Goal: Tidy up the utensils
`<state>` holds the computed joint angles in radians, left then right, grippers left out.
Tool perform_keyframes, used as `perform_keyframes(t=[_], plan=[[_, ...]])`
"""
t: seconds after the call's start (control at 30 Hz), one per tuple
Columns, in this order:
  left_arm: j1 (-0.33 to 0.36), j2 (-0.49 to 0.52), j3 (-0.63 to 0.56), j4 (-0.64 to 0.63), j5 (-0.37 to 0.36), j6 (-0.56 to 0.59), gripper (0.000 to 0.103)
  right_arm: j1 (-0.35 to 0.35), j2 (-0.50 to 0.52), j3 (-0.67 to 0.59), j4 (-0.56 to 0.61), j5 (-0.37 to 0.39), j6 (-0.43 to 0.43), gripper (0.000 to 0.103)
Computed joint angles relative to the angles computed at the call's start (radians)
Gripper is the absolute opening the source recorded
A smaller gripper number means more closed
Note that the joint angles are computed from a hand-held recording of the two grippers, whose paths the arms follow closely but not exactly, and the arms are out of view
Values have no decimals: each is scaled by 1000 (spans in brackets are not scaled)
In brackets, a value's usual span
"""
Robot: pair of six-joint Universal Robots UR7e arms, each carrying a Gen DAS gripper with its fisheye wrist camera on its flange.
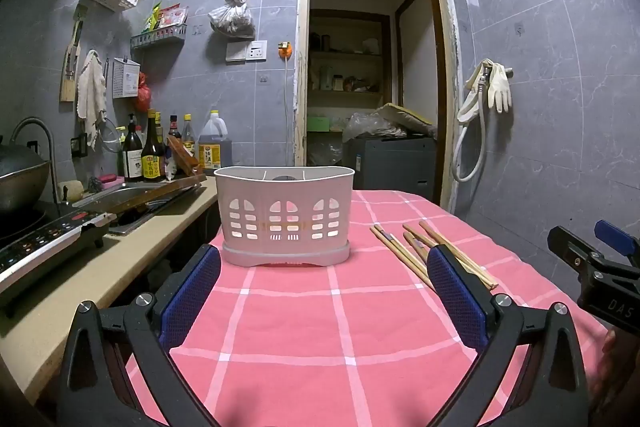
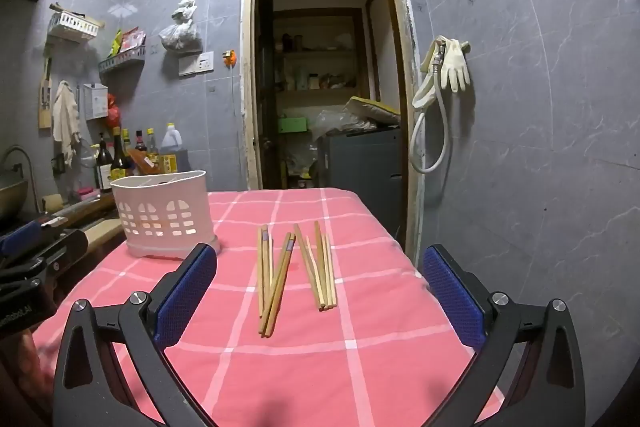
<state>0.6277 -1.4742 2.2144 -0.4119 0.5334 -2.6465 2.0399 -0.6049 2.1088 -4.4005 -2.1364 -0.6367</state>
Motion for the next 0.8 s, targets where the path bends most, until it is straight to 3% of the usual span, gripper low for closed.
perform_keyframes(t=[0.8], plan=[[-1, 2, -3, 12, -2, -19, 101, 1, 1, -1, 2, 3, 4, 103]])
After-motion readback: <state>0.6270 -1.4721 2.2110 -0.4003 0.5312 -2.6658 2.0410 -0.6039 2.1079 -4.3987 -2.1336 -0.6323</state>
